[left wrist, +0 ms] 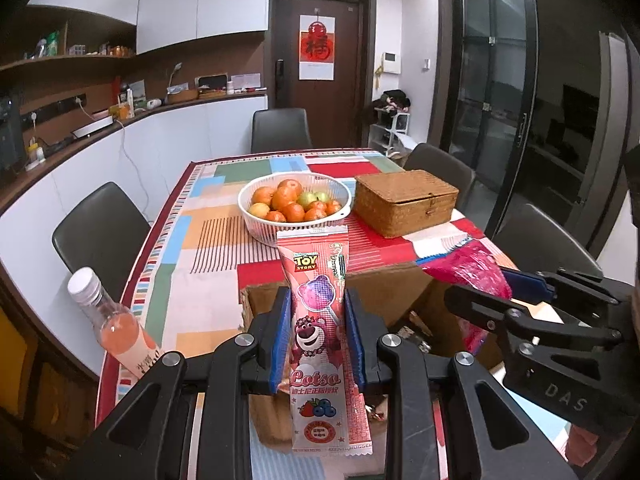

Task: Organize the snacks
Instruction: 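Carry the stick snack and pink packet into the box and open both tools, then move both tools back down to the dark green packet and yellow candy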

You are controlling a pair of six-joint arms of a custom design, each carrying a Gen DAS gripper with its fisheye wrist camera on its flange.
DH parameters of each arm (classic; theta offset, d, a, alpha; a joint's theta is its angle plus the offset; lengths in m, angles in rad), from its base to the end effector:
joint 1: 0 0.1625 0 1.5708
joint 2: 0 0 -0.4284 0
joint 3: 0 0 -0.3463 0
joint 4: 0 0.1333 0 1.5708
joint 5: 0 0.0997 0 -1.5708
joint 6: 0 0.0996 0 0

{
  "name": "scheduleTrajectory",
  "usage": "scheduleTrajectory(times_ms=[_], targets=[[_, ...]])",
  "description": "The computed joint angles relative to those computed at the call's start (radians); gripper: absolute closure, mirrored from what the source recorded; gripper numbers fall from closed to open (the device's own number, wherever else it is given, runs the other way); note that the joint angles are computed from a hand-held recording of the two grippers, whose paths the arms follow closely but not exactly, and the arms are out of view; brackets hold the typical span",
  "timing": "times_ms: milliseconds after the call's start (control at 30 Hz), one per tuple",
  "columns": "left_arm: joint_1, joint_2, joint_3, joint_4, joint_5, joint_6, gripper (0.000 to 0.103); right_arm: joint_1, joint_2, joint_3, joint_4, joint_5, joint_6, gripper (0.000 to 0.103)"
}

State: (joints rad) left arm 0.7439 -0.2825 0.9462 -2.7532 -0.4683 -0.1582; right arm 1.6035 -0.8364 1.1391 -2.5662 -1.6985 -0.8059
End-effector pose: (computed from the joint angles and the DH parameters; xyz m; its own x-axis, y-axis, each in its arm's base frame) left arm -0.4331 -0.7005 0.0790 -0.7240 -0.0605 -0.6872 0.5316 0.5859 -0.6117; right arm 0.1453 -0.7531 0.3649 -0.6701 -0.5210 0.5286 -0.7345 0.5678 -0.3715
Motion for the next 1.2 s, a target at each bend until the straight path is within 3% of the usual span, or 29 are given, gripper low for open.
scheduleTrajectory(times_ms=[133,200,433,833,1200], targets=[[0.006,0.010,-0.033,0.042,0.018,-0.030,0.070,0.007,0.023,-0.031,-0.010,-0.024,0.013,0.063],[-0.002,0.007,-0.011,0.014,0.029,-0.013,0.070,0.007,0.023,-0.029,-0.027,-0.031,0.016,0.056],[-0.043,-0.028,0.127,-0.068,0.031,-0.001,0.067,-0.013,-0.059,0.108,-0.096,0.006,-0.024,0.054],[-0.105,-0.075,0.312,-0.040,-0.010,-0.133,0.062,-0.066,-0.213,0.344,-0.162,0.042,-0.085,0.054],[-0.122,-0.096,0.435,0.027,-0.074,-0.290,0.058,-0.129,-0.277,0.457,-0.138,-0.005,-0.065,0.054]])
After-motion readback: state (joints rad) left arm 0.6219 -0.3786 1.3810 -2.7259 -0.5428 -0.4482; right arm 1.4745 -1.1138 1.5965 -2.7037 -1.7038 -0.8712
